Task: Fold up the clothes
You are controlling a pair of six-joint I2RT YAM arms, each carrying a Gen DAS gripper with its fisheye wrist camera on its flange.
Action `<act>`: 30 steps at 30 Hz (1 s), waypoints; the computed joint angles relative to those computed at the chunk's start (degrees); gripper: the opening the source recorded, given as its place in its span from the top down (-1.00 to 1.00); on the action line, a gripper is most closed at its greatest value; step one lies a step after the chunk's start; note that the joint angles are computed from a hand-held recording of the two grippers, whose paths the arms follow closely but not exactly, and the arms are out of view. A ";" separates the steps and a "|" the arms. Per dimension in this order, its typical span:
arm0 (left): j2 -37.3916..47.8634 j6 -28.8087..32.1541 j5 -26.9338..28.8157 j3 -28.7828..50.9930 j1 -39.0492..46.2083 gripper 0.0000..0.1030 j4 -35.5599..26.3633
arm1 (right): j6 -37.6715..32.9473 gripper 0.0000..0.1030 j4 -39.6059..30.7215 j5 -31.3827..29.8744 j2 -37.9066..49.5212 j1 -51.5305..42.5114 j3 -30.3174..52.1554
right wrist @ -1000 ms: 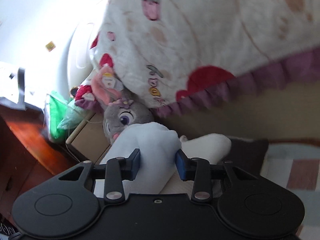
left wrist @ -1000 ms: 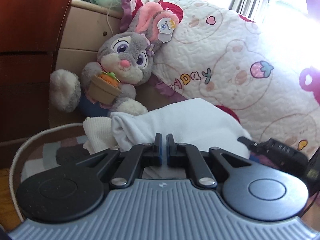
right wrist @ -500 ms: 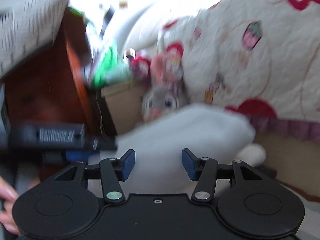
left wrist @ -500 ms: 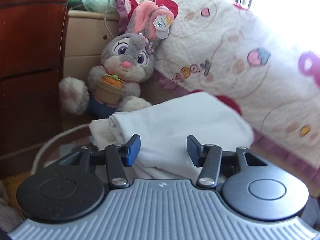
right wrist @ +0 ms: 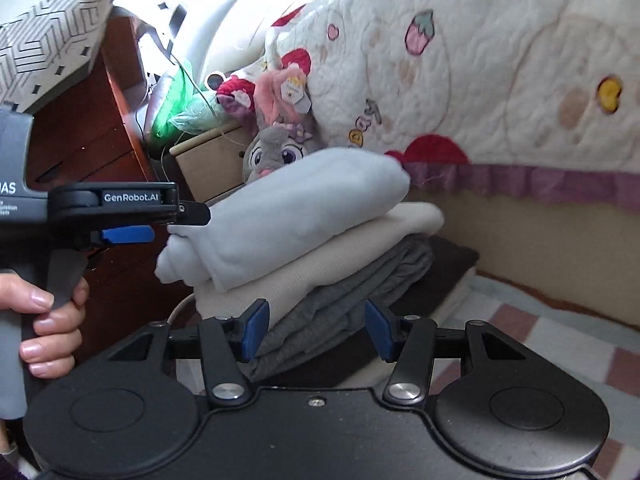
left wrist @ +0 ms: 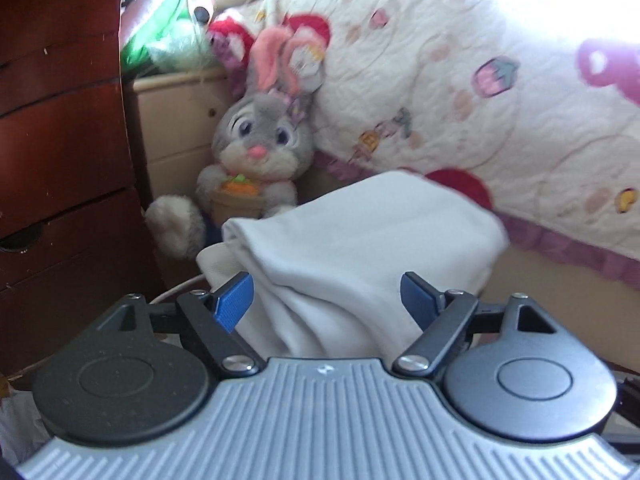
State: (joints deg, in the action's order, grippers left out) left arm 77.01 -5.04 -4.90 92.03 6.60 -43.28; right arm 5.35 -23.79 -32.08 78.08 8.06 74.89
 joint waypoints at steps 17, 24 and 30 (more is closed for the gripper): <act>-9.08 -8.50 -13.65 0.16 -21.09 -0.84 -26.20 | -0.70 -0.27 -16.61 -0.24 -14.24 -4.68 -3.02; -9.96 -16.69 -19.34 4.03 -30.65 -0.89 -36.32 | -1.42 -0.28 -20.96 -1.80 -20.61 -7.74 -5.42; -9.51 -23.64 -24.61 6.39 -39.07 -0.89 -43.78 | -2.08 -0.30 -24.70 -4.99 -25.49 -11.82 -7.59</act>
State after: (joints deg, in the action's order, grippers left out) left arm 67.49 -28.68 -29.51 98.42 -32.48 -87.06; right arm 3.27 -48.49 -37.07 52.59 -3.76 67.30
